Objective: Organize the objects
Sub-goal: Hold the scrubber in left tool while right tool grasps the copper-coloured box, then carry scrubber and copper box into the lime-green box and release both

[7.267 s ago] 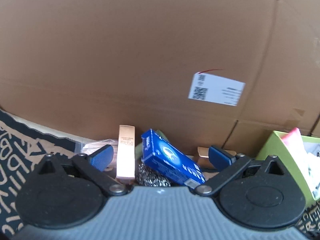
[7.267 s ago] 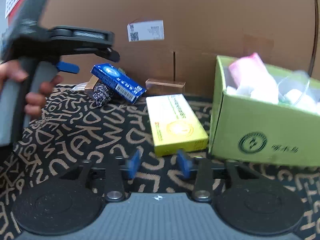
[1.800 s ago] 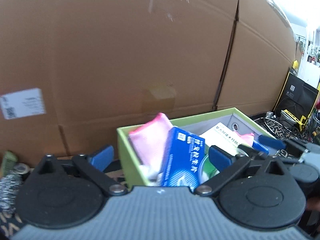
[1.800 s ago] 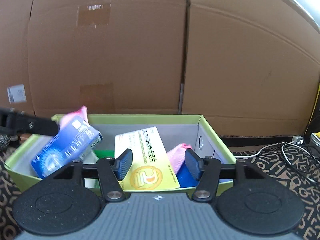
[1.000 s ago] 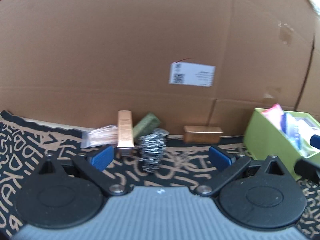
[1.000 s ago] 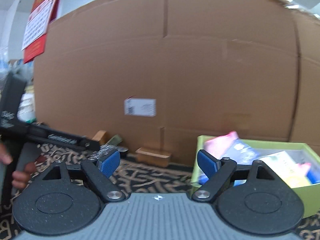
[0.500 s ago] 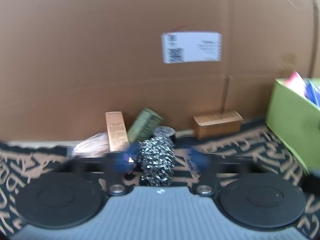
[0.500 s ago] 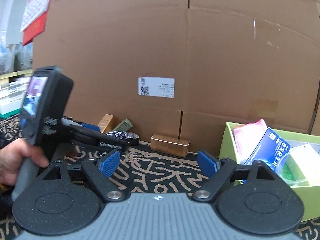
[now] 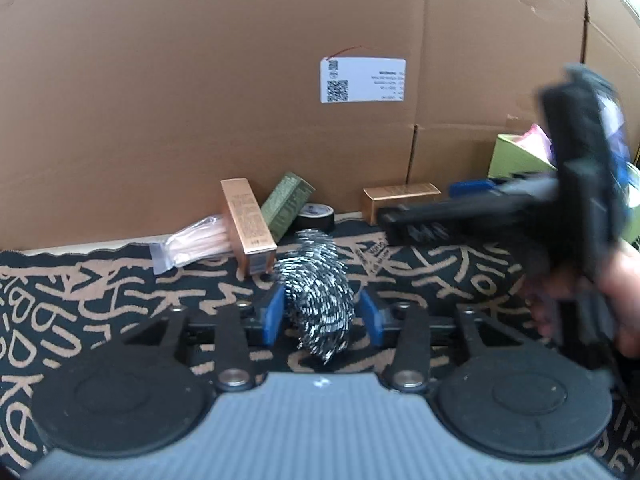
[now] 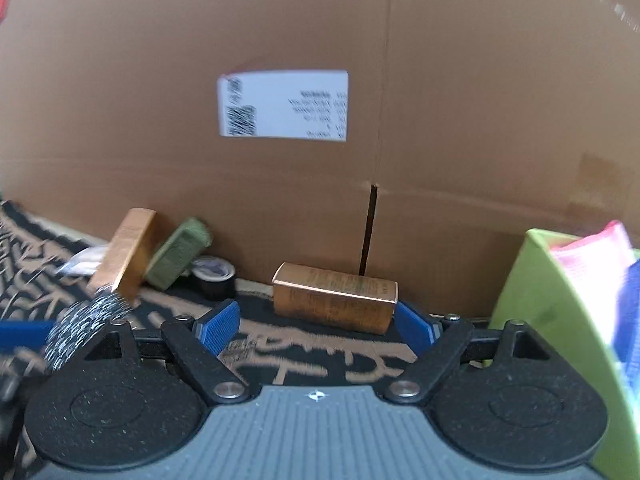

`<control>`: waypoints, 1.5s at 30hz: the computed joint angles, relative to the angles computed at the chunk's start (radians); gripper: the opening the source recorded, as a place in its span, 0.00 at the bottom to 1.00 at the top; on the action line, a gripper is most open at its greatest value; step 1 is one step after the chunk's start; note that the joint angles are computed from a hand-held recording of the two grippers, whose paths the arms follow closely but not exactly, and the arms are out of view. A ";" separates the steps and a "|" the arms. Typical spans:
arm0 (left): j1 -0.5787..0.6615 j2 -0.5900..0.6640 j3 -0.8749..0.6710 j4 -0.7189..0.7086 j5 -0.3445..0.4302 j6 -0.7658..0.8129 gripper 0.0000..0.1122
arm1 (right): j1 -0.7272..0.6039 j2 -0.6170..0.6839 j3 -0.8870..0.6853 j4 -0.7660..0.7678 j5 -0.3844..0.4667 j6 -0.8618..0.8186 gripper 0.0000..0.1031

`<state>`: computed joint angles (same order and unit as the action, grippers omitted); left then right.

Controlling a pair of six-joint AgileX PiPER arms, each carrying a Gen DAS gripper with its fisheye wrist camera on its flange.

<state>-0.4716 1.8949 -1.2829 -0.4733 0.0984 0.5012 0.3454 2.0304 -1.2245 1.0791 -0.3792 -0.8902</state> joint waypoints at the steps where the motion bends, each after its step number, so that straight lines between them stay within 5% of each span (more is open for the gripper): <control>1: -0.001 0.003 0.001 0.042 -0.003 -0.042 0.44 | 0.002 0.014 -0.028 0.076 -0.007 -0.057 0.85; 5: -0.005 0.026 -0.017 0.224 -0.006 -0.246 0.52 | -0.008 0.080 -0.160 0.430 0.005 -0.357 0.85; 7: -0.002 0.045 -0.045 0.237 0.012 -0.278 0.55 | -0.023 0.081 -0.164 0.471 0.045 -0.389 0.82; 11: 0.002 0.070 -0.085 0.314 0.030 -0.413 0.72 | -0.017 0.017 -0.046 0.235 0.033 -0.141 0.82; 16: 0.011 0.115 -0.173 0.315 0.105 -0.484 0.74 | -0.004 -0.084 0.133 -0.053 0.021 0.134 0.82; 19: 0.027 0.163 -0.264 0.248 0.213 -0.466 0.49 | 0.008 -0.151 0.234 -0.184 -0.001 0.254 0.82; 21: 0.029 0.167 -0.270 0.242 0.217 -0.469 0.42 | 0.007 -0.195 0.287 -0.254 -0.010 0.310 0.82; 27: 0.004 0.137 -0.232 0.372 0.207 -0.595 0.38 | 0.008 -0.346 0.440 -0.465 -0.027 0.489 0.82; 31: -0.008 0.109 -0.227 0.277 0.228 -0.512 0.38 | -0.008 -0.396 0.491 -0.638 -0.055 0.629 0.82; 39: -0.120 0.071 -0.298 0.195 0.235 -0.381 0.37 | -0.059 -0.608 0.675 -0.680 -0.172 0.661 0.82; 45: -0.225 0.119 -0.448 0.261 0.275 -0.440 0.38 | -0.174 -0.737 0.765 -0.621 -0.237 0.600 0.82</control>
<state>-0.6967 2.0135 -1.7312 -0.2124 0.3737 0.0608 0.1711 1.2933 -0.4591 0.4584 -0.6157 -0.2905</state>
